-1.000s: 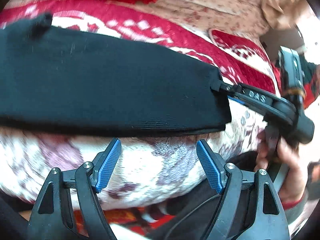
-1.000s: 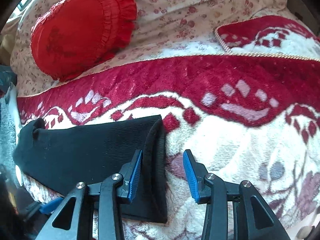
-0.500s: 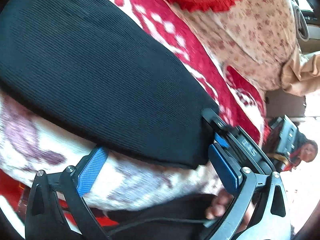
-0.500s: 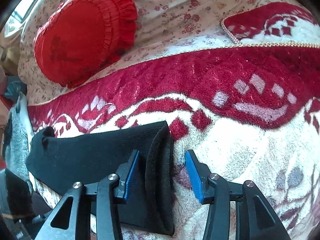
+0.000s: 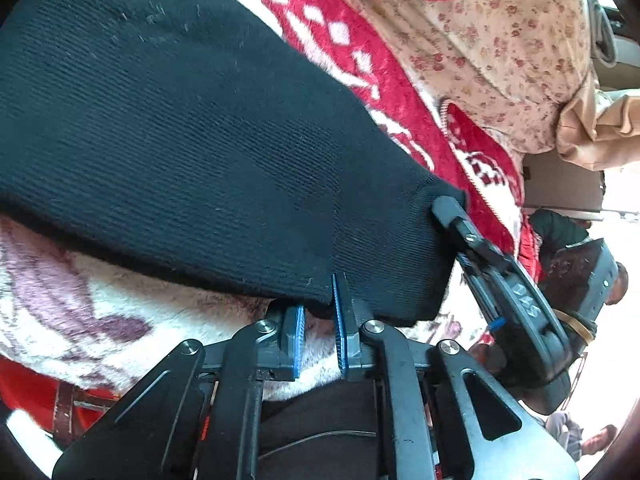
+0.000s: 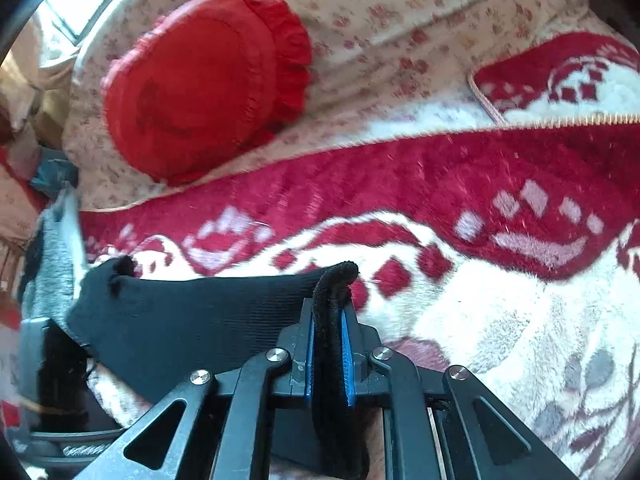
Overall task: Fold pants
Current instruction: 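Grasp the pants end with the right gripper and fold it toward the left gripper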
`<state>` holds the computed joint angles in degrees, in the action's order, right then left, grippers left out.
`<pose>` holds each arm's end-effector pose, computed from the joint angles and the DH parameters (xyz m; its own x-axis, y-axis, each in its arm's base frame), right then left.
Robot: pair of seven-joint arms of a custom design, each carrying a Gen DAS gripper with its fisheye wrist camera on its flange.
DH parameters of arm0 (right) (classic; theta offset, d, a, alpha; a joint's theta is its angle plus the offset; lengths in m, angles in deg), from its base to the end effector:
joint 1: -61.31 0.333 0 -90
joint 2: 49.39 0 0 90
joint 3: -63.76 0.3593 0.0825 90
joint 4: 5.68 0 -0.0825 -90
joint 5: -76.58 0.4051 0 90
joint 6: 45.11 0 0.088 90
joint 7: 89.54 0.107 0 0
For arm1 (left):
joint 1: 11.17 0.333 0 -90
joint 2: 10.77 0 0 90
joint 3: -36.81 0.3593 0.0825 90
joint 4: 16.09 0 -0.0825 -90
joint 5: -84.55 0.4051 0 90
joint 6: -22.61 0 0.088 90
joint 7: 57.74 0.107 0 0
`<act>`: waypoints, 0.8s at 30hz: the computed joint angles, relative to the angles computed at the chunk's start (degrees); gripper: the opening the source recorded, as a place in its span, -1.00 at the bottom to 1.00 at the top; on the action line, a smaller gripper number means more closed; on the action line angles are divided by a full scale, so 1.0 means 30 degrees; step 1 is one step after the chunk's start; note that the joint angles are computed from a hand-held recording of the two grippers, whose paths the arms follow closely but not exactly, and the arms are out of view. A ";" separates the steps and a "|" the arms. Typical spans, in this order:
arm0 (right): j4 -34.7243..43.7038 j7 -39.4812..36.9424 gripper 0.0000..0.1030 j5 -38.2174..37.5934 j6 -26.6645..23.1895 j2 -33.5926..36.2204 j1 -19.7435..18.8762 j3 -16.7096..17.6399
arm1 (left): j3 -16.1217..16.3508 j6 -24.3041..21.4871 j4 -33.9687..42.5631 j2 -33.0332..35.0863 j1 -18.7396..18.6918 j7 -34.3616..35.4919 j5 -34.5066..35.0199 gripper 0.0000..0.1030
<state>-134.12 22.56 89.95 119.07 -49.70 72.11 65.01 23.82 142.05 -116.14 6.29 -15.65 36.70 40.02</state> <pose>0.5732 0.1092 0.4716 -0.2502 -0.8896 -0.3821 -0.7849 0.4174 -0.4579 0.6432 -0.2237 0.4575 0.0292 -0.7345 0.6780 -0.9988 0.0050 0.0485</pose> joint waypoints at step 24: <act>1.6682 -0.7169 -0.65 0.6883 -0.6143 1.1781 -0.0134 0.6062 | 0.2454 0.2899 -0.1420 -0.2036 0.3294 0.1528 0.1890 -0.35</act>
